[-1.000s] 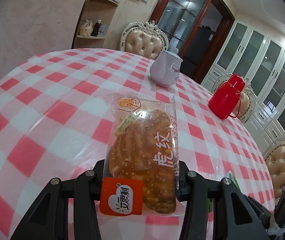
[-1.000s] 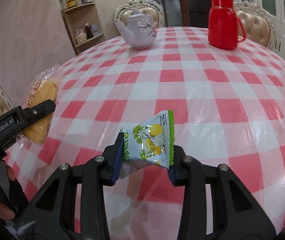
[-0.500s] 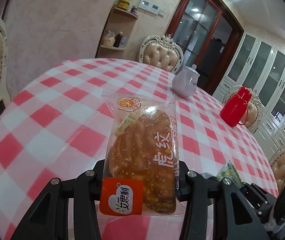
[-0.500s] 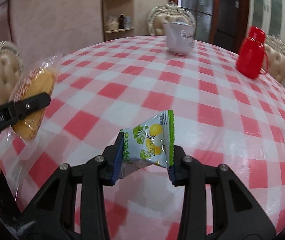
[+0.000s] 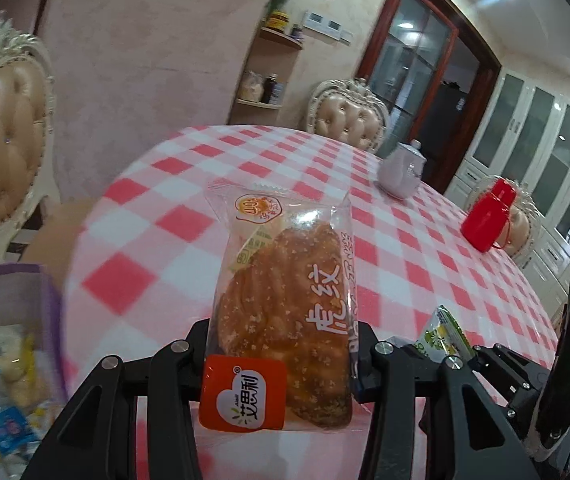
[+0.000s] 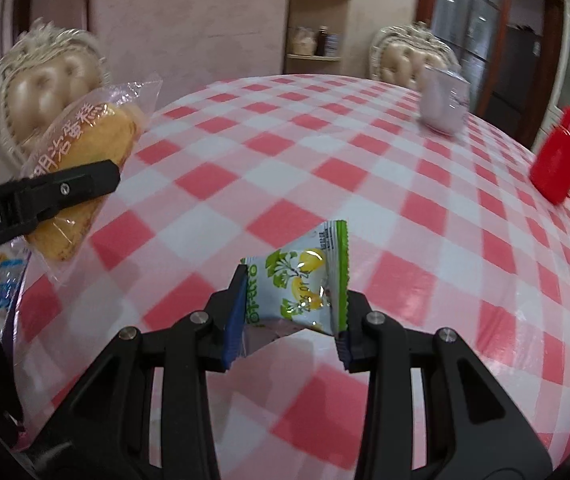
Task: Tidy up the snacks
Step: 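Carry the twisted bread bag and lemon packet to the clear box and open both tools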
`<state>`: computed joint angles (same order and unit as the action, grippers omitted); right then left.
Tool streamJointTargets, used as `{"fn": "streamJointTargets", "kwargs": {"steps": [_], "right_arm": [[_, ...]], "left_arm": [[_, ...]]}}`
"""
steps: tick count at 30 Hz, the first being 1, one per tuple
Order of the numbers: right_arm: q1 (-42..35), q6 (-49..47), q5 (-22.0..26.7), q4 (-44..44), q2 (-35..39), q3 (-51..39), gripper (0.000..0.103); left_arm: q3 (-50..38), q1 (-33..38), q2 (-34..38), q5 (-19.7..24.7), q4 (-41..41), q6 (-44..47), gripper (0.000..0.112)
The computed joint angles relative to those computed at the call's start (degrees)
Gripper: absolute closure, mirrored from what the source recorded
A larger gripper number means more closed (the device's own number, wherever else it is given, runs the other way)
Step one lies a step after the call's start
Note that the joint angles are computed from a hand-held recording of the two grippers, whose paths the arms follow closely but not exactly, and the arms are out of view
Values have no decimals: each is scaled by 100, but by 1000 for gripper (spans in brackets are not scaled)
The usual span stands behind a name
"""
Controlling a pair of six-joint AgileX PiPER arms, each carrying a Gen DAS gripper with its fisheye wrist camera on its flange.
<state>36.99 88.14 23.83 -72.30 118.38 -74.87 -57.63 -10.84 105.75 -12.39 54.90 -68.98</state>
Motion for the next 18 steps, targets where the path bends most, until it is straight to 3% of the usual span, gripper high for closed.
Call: {"fn": "streamJointTargets", "kwargs": {"steps": [10, 18], "right_arm": [[703, -895, 352, 616, 430, -867, 62], [1399, -2378, 644, 1704, 1101, -2310, 62]], "left_arm": [[1075, 1192, -805, -350, -76, 650, 64], [1481, 2530, -1136, -787, 1025, 128, 64]]}}
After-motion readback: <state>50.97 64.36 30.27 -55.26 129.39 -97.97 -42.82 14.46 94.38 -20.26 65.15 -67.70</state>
